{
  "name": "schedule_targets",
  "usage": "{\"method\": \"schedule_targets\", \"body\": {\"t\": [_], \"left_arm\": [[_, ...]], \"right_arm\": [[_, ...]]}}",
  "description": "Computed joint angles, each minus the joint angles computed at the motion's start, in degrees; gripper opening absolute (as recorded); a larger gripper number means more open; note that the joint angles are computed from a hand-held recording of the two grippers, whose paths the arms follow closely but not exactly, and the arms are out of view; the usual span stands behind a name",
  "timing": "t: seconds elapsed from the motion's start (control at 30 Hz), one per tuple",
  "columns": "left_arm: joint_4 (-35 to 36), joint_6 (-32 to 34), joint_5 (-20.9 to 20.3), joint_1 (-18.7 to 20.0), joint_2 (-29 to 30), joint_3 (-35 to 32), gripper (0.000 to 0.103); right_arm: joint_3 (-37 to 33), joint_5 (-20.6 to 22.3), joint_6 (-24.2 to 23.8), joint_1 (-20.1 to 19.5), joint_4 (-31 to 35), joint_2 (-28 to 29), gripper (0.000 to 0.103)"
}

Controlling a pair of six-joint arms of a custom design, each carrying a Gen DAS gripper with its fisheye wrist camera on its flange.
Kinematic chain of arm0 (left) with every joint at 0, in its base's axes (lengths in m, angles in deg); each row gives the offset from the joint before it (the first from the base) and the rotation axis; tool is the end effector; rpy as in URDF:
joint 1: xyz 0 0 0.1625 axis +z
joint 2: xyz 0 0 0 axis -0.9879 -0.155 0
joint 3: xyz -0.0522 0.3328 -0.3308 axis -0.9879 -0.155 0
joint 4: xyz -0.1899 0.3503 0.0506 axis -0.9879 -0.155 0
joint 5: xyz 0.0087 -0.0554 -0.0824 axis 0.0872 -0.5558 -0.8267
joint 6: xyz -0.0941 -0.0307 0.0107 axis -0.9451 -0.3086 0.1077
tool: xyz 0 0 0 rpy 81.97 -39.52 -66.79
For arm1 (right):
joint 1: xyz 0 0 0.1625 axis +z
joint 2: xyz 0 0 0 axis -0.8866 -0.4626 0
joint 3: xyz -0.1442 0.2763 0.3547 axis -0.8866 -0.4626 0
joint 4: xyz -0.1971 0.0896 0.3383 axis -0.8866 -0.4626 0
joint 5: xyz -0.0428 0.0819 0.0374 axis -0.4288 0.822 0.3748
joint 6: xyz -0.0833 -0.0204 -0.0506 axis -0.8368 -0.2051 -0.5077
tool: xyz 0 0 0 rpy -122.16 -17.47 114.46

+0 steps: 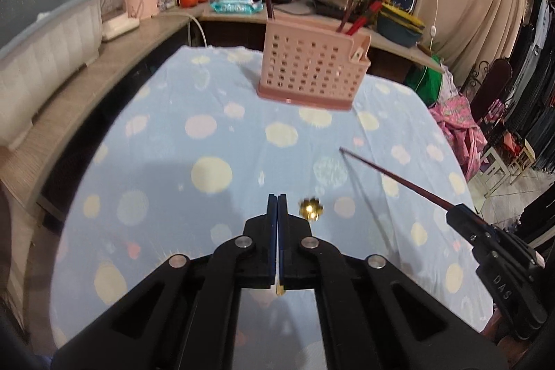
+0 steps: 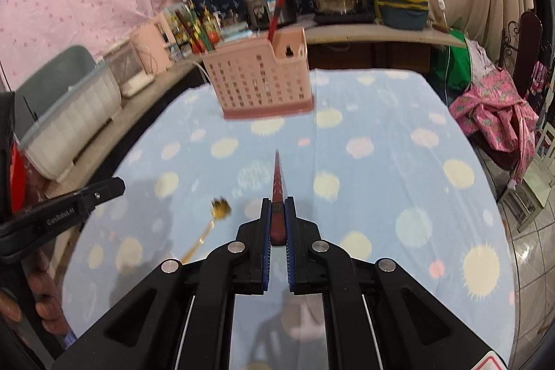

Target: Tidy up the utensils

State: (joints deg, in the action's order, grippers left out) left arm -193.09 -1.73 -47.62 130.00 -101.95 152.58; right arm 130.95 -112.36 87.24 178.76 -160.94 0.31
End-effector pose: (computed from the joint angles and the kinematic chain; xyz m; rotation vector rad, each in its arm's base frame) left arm -0.2893 -0.6134 0.2528 0.9130 2.4910 -0.6378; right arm 0.2947 -0.4804 0.2075 -0.0939 -2.1689 1.2633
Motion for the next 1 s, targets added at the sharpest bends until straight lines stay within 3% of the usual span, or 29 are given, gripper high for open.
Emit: {"method": "schedule_targets", "body": {"t": [0.2,0.33,0.4,0.47,0.57,0.9,1.0], "left_arm": [[-0.94,0.89,-0.13,-0.70,0.80,-3.53,0.000],[0.15,0.59,-2.04,0.66,0.69,-2.56,0.002],[1.15,-0.63,-1.83,1.94,1.09,-0.95,0.013],[2.37,-1.91,-1.49,3.18,1.53,0.57,0.034],[4.43,-3.42,-3.13,4.84,1.82,2.50,0.038],[0.28,-0.43,-4.87,5.87,2.07,6.77,0.036],[-0.60,1.10,-4.32,5.35,2.10,7.77,0.018]], "right_arm": [[-3.17,1.17,-4.22,0.67,-2.54,-1.17,0.007],[-2.17,1.42,-2.99,0.40,-2.31,-1.29,0.007],[-1.14,1.80,-0.96,0.03,-1.48,-1.06,0.007],[-0.06,2.14,0.88,-0.26,-0.78,-0.98,0.007],[0.94,2.42,2.98,-0.39,0.54,-0.82,0.007],[2.05,2.61,5.26,-0.57,1.78,-0.38,0.007],[2.08,2.61,5.33,-0.57,1.79,-0.35,0.007]]}}
